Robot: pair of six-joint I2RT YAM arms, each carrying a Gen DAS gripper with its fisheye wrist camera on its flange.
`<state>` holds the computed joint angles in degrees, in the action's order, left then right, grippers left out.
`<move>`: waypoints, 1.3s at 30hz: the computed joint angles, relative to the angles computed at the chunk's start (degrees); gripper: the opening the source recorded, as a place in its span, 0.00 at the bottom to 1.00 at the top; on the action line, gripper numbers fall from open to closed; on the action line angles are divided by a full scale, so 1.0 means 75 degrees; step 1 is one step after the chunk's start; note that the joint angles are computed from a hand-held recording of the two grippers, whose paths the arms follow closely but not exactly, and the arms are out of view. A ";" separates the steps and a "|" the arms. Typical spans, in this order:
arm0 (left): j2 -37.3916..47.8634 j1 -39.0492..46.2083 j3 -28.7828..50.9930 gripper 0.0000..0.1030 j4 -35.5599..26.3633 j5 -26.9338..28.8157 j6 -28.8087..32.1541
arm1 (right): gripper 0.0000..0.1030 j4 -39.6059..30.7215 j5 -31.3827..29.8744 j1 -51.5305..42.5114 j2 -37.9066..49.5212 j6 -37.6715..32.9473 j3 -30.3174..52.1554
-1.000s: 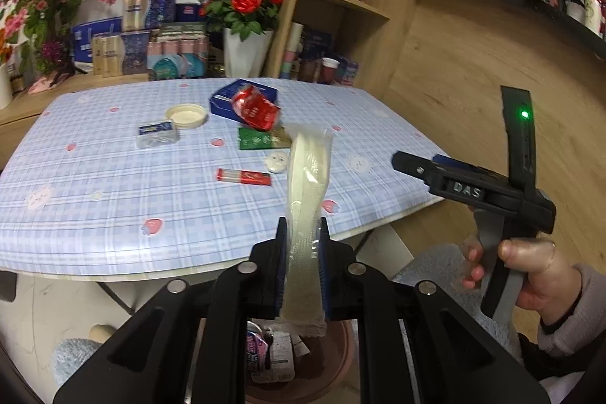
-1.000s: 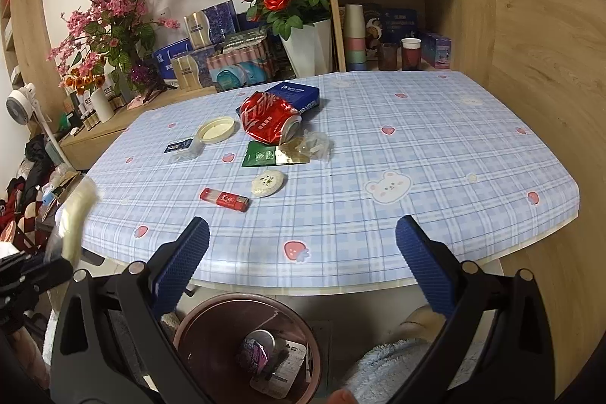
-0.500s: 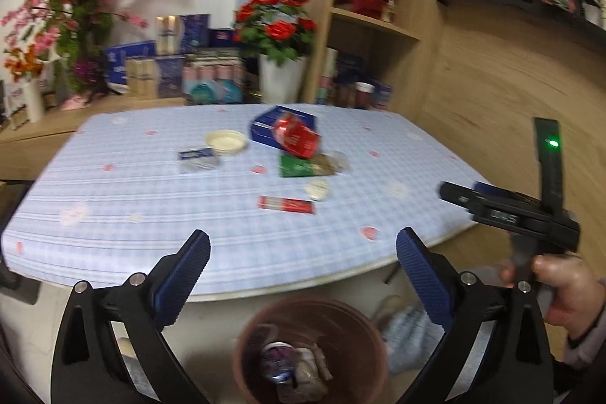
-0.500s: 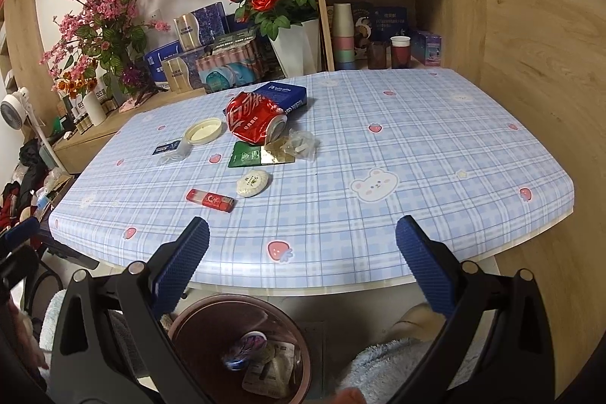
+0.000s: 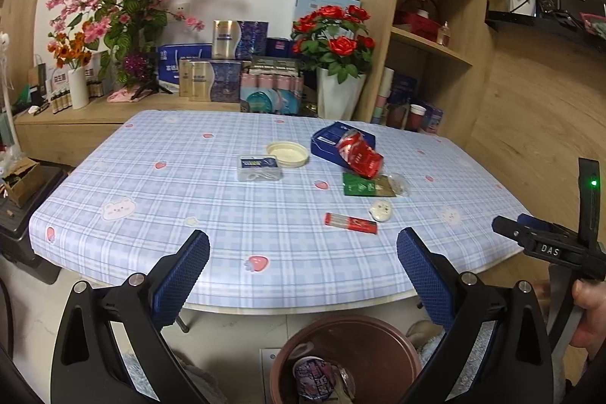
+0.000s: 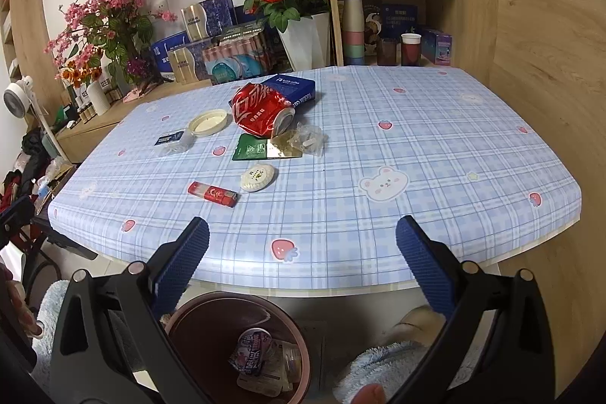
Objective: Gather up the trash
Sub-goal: 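Reach to the red tube and close the right gripper on it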
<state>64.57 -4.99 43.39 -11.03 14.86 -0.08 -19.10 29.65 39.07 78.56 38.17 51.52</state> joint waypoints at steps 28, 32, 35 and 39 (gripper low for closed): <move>0.3046 0.0685 0.1612 0.94 0.1045 0.0104 0.0364 | 0.66 -0.1107 -0.3303 -0.1161 0.5178 -0.3425 0.5026; 0.3623 0.0758 0.2080 0.94 0.0939 0.0194 0.0396 | 0.55 -0.1951 -0.3609 -0.1182 0.6384 -0.3987 0.6702; 0.3937 0.0769 0.2292 0.94 0.0927 0.0248 0.0494 | 0.52 -0.2518 -0.3800 -0.1216 0.7154 -0.4222 0.7810; 0.4361 0.0766 0.2608 0.94 0.0803 0.0416 0.0637 | 0.49 -0.2799 -0.3886 -0.1239 0.7688 -0.4362 0.8533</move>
<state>97.27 0.76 62.95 -5.00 17.98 4.70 -40.09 0.50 29.77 136.21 5.46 115.51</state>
